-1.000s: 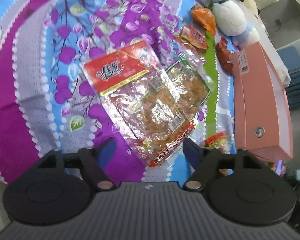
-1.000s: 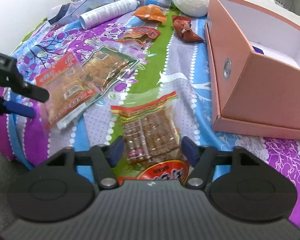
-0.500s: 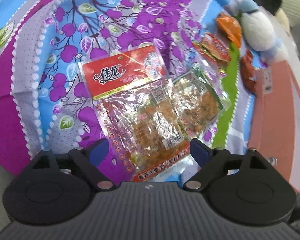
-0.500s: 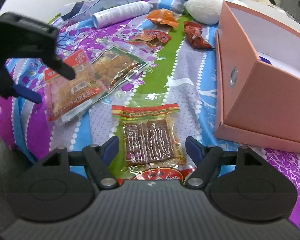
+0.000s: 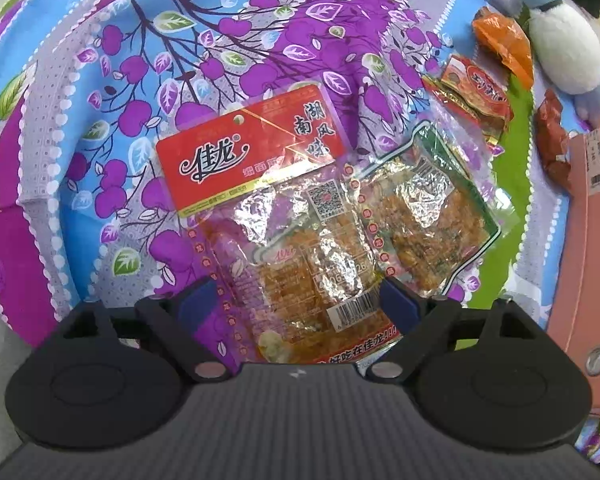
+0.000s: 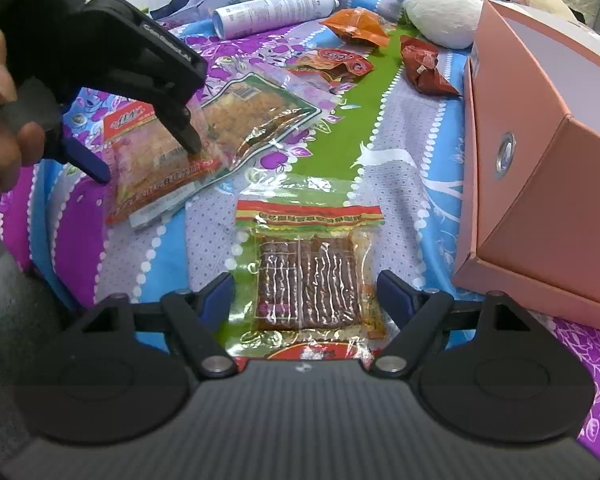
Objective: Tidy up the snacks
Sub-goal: 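Close the left tool on the red-labeled bag while the right tool grasps the brown-strip bag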
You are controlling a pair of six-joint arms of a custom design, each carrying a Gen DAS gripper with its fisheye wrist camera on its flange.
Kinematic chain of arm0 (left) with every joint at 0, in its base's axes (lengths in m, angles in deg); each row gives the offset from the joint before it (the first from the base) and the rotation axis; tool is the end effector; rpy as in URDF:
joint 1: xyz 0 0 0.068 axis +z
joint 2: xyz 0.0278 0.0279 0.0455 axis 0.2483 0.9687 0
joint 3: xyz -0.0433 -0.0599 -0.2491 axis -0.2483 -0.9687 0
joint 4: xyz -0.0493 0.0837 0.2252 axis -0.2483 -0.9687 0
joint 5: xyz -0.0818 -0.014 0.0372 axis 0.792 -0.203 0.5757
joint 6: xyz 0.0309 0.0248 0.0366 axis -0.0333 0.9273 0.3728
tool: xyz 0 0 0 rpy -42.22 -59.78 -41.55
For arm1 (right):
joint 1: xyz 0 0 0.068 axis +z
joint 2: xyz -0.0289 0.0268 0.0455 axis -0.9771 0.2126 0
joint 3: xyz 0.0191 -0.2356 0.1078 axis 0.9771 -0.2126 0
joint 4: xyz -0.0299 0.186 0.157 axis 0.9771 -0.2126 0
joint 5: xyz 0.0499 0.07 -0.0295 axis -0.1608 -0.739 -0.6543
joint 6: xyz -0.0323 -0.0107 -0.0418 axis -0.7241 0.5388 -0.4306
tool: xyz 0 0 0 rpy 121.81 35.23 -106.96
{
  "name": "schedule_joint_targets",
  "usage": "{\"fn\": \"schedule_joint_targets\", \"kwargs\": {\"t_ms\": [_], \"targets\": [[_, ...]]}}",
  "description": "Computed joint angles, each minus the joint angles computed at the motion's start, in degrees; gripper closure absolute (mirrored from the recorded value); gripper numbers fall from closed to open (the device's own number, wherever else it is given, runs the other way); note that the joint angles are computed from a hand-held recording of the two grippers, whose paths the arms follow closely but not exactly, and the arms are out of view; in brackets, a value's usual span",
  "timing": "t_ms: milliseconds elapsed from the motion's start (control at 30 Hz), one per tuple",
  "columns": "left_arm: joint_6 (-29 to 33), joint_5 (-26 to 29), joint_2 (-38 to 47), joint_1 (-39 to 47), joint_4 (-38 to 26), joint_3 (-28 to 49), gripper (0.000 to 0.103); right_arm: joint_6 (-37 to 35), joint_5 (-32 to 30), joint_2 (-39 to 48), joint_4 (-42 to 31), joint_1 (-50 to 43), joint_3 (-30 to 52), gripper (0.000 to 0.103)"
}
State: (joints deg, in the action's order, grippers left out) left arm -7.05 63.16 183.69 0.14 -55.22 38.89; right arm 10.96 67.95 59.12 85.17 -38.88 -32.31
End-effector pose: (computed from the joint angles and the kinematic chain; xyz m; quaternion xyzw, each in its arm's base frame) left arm 0.2690 -0.0683 0.1100 -0.1981 0.9713 -0.0594 0.1175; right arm 0.1691 0.1262 0.0941 -0.1420 0.9388 0.0473 0.3102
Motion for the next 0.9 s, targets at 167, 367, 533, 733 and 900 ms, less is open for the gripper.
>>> {"fn": "schedule_joint_targets", "kwargs": {"t_ms": [167, 367, 533, 733, 900], "targets": [[1.62, 0.45, -1.28, 0.43, 0.82, -1.49, 0.014, 0.42, -0.24, 0.23, 0.47, -0.27, -0.03, 0.025], [4.32, 0.48, -3.22, 0.62, 2.55, -3.95, 0.02, 1.11, 0.1, 0.47, -0.28, -0.16, 0.76, 0.031], [7.0, 0.8, -6.17, 1.66, 2.86, -6.29, 0.031, 2.16, 1.06, 0.13, -1.57, 0.14, 1.35, 0.04], [11.23, 1.54, -11.15, 2.48, 3.03, -9.47, 0.046, 4.64, 2.89, -2.01, -3.66, 1.16, 1.29, 0.05], [13.3, 3.06, -16.23, 3.48, 1.68, -11.98, 0.049, 7.19, 4.98, -3.87, -5.8, 3.09, 1.46, 0.051]]}}
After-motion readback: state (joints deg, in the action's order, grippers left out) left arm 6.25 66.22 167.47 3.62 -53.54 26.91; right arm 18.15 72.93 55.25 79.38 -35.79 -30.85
